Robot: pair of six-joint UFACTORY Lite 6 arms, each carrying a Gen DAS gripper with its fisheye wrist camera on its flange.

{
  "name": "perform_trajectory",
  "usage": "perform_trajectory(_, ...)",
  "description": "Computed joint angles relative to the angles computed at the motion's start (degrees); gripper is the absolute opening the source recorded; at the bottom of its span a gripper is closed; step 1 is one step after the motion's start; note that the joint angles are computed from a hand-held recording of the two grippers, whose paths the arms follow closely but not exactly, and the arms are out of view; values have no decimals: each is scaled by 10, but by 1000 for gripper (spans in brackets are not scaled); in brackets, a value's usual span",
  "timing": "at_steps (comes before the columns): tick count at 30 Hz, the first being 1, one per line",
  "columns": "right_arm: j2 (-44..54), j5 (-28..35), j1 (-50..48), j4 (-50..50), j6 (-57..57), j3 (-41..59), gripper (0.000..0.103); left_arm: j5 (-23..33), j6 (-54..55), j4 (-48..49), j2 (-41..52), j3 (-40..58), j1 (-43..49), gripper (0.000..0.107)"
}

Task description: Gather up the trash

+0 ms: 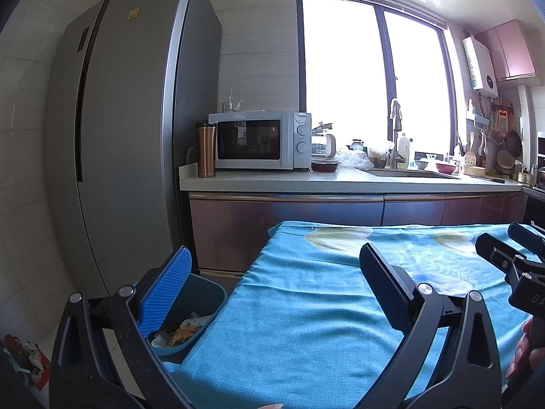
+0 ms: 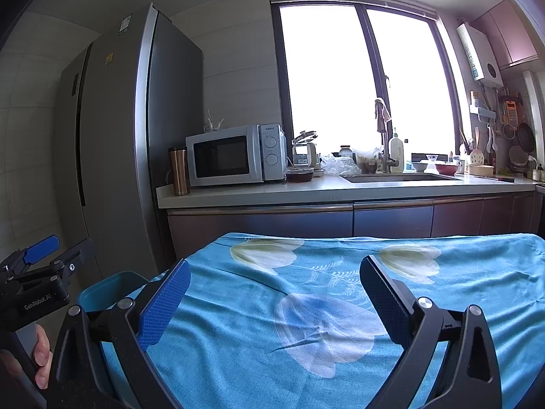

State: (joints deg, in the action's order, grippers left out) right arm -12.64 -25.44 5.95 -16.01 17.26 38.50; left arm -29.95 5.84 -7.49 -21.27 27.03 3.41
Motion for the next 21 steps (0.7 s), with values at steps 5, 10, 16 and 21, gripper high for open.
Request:
perform_trajectory(5,1,-1,0,1,-1,1,96,1,5,-6,3,4,-2,97)
perform_trajectory(10,3,0,1,7,-7,4,96,1,4,-7,8,7,-4,97)
perform_trajectory(16,2,0,0,5,-4,3,96,1,7,-10,8,7,-5,97)
perform_trajectory(21,4,-3,-2,1,-1,4,96,-2,10,-14,13,9,-9,97)
